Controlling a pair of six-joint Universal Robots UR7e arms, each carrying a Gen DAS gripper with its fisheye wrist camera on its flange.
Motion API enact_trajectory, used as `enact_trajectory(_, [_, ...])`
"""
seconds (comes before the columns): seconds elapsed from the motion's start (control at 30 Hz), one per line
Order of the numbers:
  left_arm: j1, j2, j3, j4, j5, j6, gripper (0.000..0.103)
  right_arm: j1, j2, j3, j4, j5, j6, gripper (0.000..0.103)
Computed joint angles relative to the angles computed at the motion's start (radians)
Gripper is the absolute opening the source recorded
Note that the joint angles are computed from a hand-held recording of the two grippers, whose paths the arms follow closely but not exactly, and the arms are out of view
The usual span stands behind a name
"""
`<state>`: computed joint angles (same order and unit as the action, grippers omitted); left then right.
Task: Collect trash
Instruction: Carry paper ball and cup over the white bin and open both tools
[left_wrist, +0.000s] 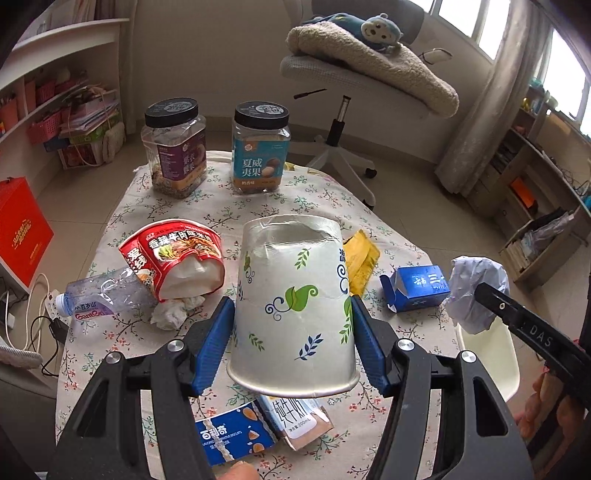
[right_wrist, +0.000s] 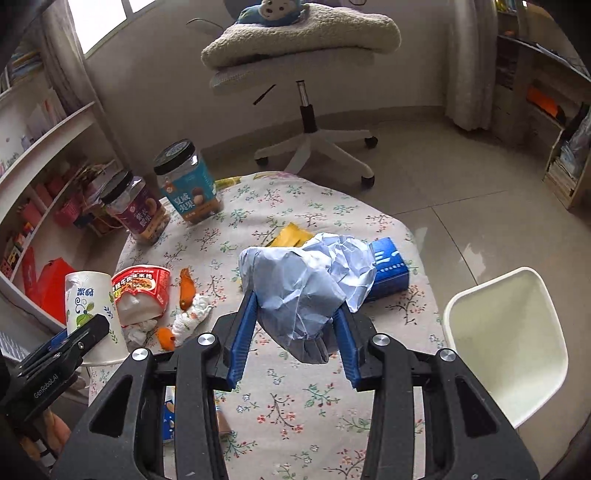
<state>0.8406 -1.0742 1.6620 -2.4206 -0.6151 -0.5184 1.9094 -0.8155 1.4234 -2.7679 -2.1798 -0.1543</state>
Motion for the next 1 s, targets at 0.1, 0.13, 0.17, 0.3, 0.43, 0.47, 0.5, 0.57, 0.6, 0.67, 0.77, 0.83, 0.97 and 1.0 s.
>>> enact_trajectory(0.1, [-0.010,0.036,-0.016,-0.019,-0.023,0.019,0.062,-0.022,-0.048,0.033,-0.027,-0.045,0.011,0.039])
enact_trajectory(0.13, [-0.013,0.051,-0.024,-0.026,-0.032,0.026,0.062,-0.029,-0.063,0.048,-0.045,-0.066,0.009,0.039])
enact_trajectory(0.17, [-0.016,0.066,-0.033,-0.033,-0.040,0.034,0.062,-0.035,-0.077,0.060,-0.064,-0.087,0.005,0.039])
enact_trajectory(0.3, [-0.031,0.125,-0.066,-0.066,-0.085,0.078,0.062,-0.065,-0.133,0.100,-0.096,-0.131,0.019,0.040])
enact_trajectory(0.43, [-0.047,0.190,-0.100,-0.085,-0.138,0.132,0.062,-0.090,-0.170,0.122,-0.117,-0.197,0.027,0.041])
enact_trajectory(0.47, [-0.049,0.208,-0.112,-0.084,-0.154,0.143,0.062,-0.095,-0.179,0.130,-0.134,-0.212,0.025,0.042])
enact_trajectory(0.5, [-0.052,0.226,-0.122,-0.084,-0.166,0.155,0.062,-0.100,-0.187,0.137,-0.154,-0.230,0.023,0.049])
enact_trajectory(0.57, [-0.058,0.263,-0.146,-0.083,-0.189,0.178,0.062,-0.110,-0.208,0.156,-0.201,-0.260,0.027,0.069])
enact_trajectory(0.6, [-0.061,0.281,-0.161,-0.078,-0.202,0.188,0.062,-0.115,-0.218,0.164,-0.224,-0.271,0.026,0.072])
enact_trajectory(0.67, [-0.070,0.318,-0.186,-0.084,-0.226,0.213,0.062,-0.125,-0.227,0.167,-0.267,-0.294,0.016,0.077])
enact_trajectory(0.77, [-0.084,0.374,-0.229,-0.090,-0.251,0.254,0.062,-0.138,-0.248,0.183,-0.333,-0.317,0.007,0.085])
enact_trajectory(0.83, [-0.088,0.415,-0.271,-0.081,-0.280,0.255,0.062,-0.146,-0.263,0.195,-0.369,-0.326,-0.006,0.085])
enact_trajectory(0.97, [-0.097,0.495,-0.357,-0.054,-0.339,0.250,0.062,-0.162,-0.298,0.220,-0.438,-0.331,-0.011,0.089])
enact_trajectory(1.0, [-0.098,0.513,-0.378,-0.047,-0.351,0.252,0.062,-0.165,-0.303,0.223,-0.459,-0.335,-0.012,0.091])
